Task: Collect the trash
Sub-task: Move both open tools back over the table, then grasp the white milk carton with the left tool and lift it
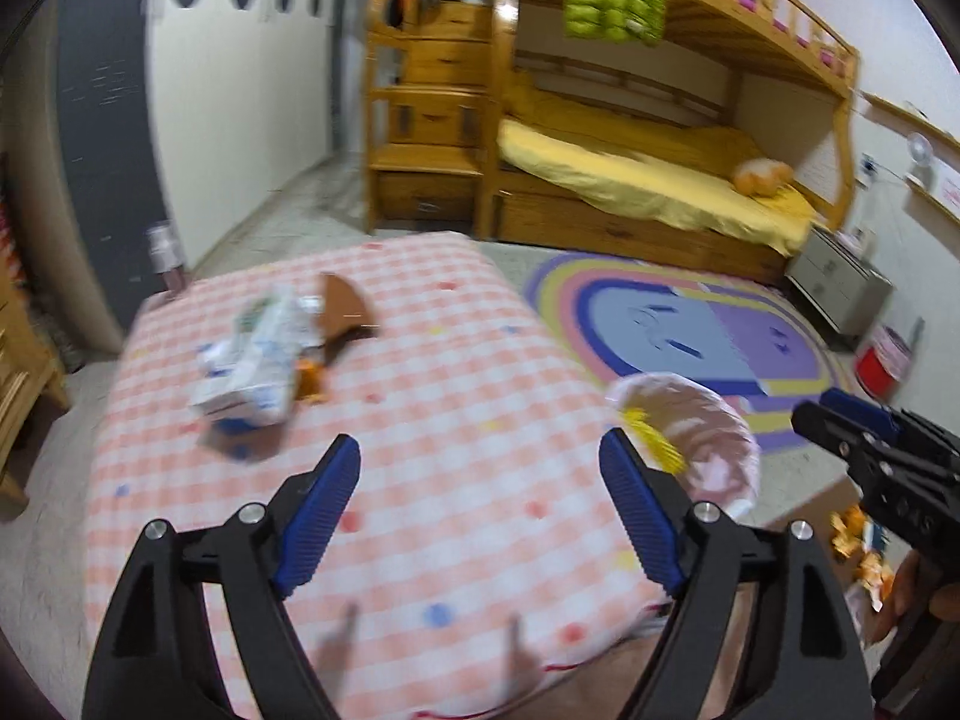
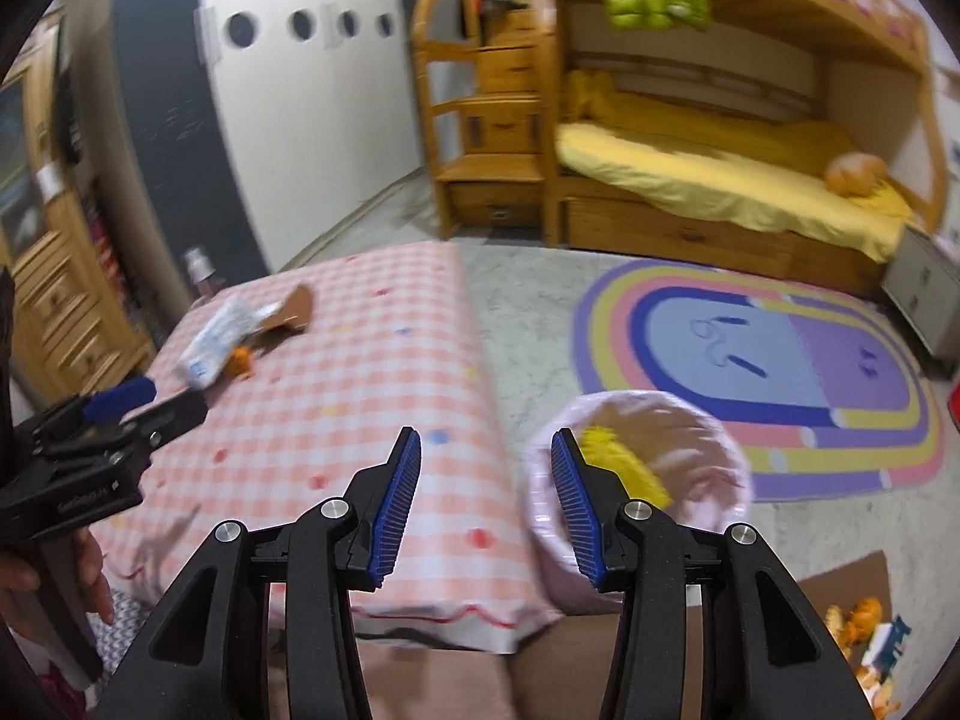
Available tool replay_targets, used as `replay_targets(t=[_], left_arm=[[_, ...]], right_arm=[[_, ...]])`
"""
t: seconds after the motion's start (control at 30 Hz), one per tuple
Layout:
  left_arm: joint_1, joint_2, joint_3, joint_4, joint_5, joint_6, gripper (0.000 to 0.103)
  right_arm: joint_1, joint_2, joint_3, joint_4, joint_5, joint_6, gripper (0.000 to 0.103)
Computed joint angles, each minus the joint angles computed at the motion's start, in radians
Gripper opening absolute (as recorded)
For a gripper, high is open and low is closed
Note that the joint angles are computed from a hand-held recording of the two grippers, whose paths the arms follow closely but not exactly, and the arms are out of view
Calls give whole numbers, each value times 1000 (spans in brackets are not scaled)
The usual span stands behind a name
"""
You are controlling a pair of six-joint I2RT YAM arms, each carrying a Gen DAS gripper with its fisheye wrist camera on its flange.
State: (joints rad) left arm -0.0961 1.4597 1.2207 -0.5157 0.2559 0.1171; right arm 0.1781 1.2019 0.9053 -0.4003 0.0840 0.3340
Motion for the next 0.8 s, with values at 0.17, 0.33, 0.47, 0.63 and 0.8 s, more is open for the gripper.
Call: replay_targets(t=[0.17,0.33,0.47,0.63,0.8], left_arm=[[140,-11,-25,34,-7,32,88],[262,45,6,44,5,50,95],[310,122,66,37,-1,43,96],[312,245,159,41,-20,30,96],[283,359,259,21,-1,18,96]], right_arm=[[103,83,77,16,-14,24,52],[205,192,175,53,31,-7,65],[239,288,256,71,58,-17,69],[236,390,334,77,54,-20,69],[220,472,399,71,46,-31,69]])
